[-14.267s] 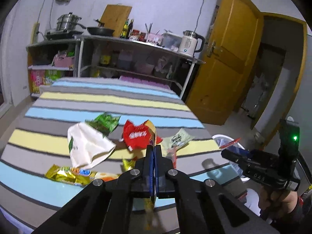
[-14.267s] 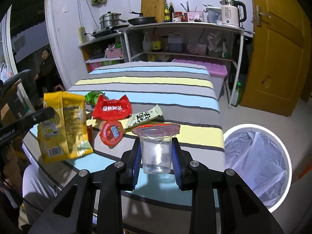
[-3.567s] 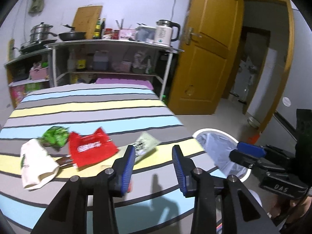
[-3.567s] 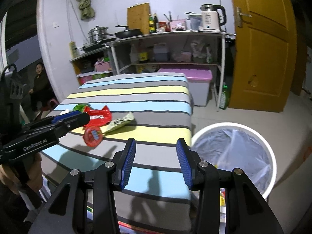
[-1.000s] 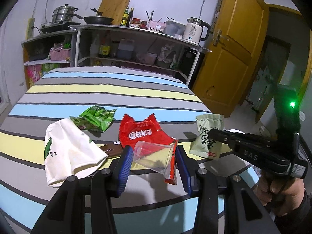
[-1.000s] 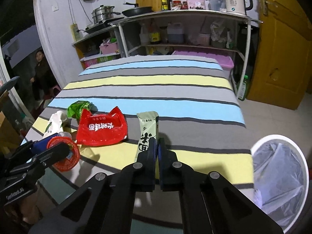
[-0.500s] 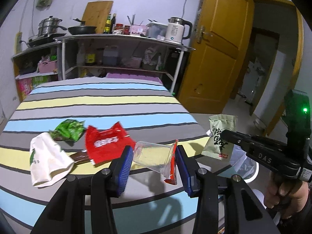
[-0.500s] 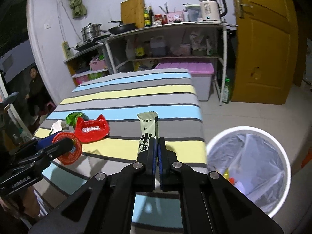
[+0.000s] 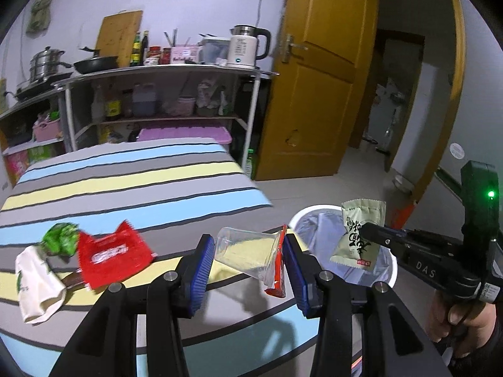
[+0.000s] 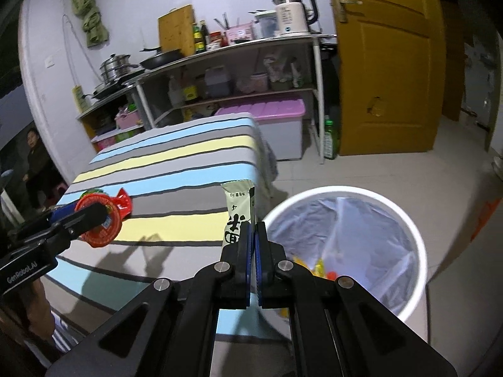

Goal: Collect trash
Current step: 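Carry the cup and wrapper over the bin and open both tools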

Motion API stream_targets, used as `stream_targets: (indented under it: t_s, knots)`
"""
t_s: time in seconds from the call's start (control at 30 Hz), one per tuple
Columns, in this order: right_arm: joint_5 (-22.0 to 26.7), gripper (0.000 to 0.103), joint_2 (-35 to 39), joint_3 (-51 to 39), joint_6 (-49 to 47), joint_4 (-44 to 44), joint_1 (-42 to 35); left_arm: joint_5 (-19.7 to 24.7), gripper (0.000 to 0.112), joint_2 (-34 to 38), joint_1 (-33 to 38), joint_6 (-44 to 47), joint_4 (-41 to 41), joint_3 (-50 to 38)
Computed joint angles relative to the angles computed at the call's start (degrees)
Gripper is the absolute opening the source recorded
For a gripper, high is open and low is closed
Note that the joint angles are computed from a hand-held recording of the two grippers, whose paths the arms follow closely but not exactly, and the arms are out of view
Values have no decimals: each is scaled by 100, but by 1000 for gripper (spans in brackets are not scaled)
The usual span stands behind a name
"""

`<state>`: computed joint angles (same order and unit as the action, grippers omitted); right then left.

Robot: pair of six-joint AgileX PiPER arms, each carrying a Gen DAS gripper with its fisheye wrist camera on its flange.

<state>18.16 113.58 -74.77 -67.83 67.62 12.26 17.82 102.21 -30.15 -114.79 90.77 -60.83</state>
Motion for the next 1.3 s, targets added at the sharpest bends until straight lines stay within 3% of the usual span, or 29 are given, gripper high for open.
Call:
stream_targets:
  t_s: [0.23, 0.5, 1.03, 1.1, 1.17, 1.3]
  knots:
    - [-26, 2, -111, 287, -472, 478, -438, -123, 45, 546, -262, 722, -529, -800]
    - [58, 2, 2, 278, -470, 487, -820, -299, 45, 1222, -414, 2117, -1699, -1772]
    - [250, 3, 538, -223, 606, -614, -1070, -586, 46, 2307, -299, 6248, -5647, -3159]
    - [251, 8, 593, -269, 680, -689, -1072, -571, 46, 2371, -280, 6446, -5816, -3214]
    - [249, 24, 620, -269, 645, -648, -1074, -568, 46, 2422, -267, 6587, -5952, -3247]
    - [229, 29, 598, -252, 572, -565, -1079, -642, 46, 2393, -221, 6715, -6100, -3171]
